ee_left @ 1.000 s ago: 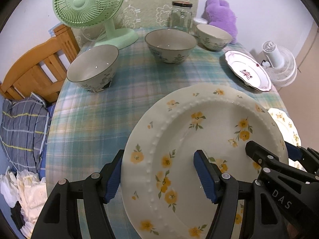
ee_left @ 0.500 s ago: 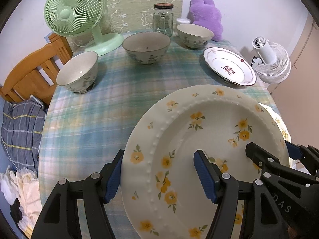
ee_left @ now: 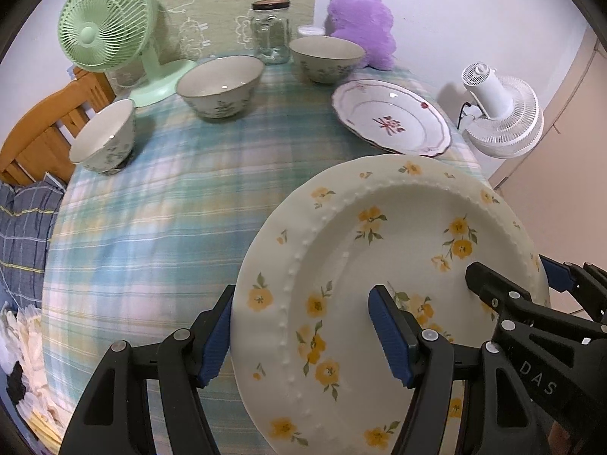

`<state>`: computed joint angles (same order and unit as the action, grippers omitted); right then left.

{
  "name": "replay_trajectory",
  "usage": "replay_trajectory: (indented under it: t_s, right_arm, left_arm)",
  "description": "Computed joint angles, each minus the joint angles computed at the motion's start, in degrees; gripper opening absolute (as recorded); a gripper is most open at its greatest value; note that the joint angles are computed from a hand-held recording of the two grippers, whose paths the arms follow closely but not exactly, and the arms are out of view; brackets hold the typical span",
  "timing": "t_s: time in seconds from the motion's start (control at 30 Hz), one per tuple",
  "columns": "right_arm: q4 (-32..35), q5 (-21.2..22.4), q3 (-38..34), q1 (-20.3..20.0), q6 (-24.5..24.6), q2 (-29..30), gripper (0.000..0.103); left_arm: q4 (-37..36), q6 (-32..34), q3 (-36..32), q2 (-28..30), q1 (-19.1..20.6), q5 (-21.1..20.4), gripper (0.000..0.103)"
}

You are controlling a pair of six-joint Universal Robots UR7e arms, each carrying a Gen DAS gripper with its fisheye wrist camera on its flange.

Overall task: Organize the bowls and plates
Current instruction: 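Lift the beaded-rim plate and carry it over the scalloped plate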

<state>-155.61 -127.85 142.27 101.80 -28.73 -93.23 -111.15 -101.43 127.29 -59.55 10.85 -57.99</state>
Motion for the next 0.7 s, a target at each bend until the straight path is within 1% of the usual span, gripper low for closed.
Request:
replay_trajectory:
  t_s: [0.13,0.37,0.6,0.7]
  right_arm:
    - [0.0,0.3,-0.8,-2.4,-3.2,-0.6,0.065]
    - [-1.1,0.8,-2.0,-7.0,-8.6,-1.0,0.065]
    - [-2.3,1.3,-2.8,-11.2,-12.2,-0.7,0.065]
    - [-2.8,1.8,-3.0,-12.8,-13.2,-0.5,0.065]
  left_arm:
    - [-3.1,1.1,-1.1,2.5,1.0,0.5,0.069]
    - [-7.4,3.0,-3.7,7.6,2.7,0.1,0.069]
    - [-10.6,4.5,-5.7,11.6,4.0,-0.5,0.069]
    - [-10.4,3.9,-6.6,12.9,4.3,-0.9,0.069]
